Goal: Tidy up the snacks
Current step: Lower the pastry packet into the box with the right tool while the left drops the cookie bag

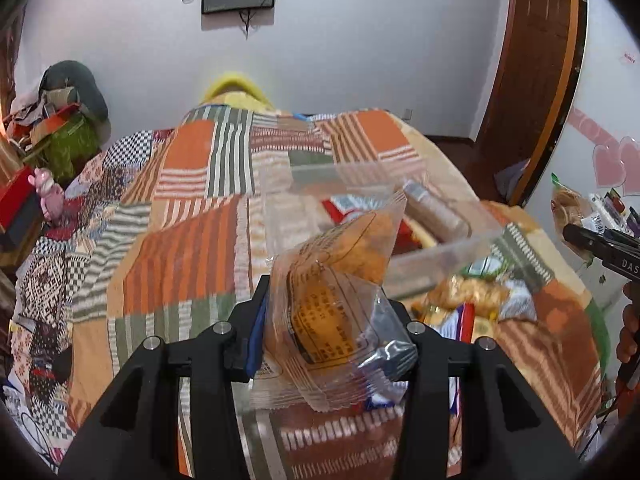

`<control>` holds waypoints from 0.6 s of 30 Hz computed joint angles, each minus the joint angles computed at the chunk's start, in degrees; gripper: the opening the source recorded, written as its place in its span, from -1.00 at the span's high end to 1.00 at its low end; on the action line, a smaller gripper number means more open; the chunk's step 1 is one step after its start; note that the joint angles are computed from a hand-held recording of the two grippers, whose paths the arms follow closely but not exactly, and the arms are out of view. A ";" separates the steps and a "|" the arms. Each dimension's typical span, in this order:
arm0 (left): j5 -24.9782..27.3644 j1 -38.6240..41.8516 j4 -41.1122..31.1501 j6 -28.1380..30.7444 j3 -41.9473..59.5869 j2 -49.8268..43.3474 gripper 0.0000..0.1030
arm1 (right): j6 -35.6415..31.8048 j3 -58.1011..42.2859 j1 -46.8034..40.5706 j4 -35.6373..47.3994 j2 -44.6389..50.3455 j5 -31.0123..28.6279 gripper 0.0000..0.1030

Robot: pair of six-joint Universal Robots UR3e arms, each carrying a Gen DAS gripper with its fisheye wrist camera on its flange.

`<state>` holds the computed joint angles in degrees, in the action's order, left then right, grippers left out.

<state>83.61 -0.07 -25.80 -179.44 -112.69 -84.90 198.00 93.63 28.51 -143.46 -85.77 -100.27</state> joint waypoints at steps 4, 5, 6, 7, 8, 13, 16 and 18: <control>-0.32 -0.06 0.66 -0.22 3.74 -2.98 0.15 | -0.67 -6.08 1.26 -0.80 4.85 0.39 0.05; -0.42 -0.06 0.83 -0.35 4.26 -3.49 0.15 | -0.85 -7.78 1.72 -1.02 6.25 0.30 0.05; -0.68 -0.01 0.99 -0.63 5.25 -4.43 0.15 | -1.11 -9.55 2.12 -1.08 7.63 0.33 0.05; -1.02 0.07 1.12 -0.91 6.39 -5.53 0.15 | -1.44 -11.77 2.60 -1.19 9.47 0.35 0.05; -1.12 0.09 1.43 -1.09 7.13 -6.44 0.15 | -1.72 -13.78 2.92 -1.18 11.15 0.41 0.05; -1.22 0.17 1.82 -1.77 13.09 -12.64 0.15 | -3.08 -24.40 4.48 0.37 19.86 1.01 0.05; -0.83 0.11 1.60 -1.95 16.64 -16.61 0.15 | -3.92 -31.18 5.10 2.61 25.00 1.55 0.05; -0.57 0.16 1.39 -2.00 18.59 -18.96 0.15 | -4.22 -35.93 5.33 4.59 28.46 2.35 0.05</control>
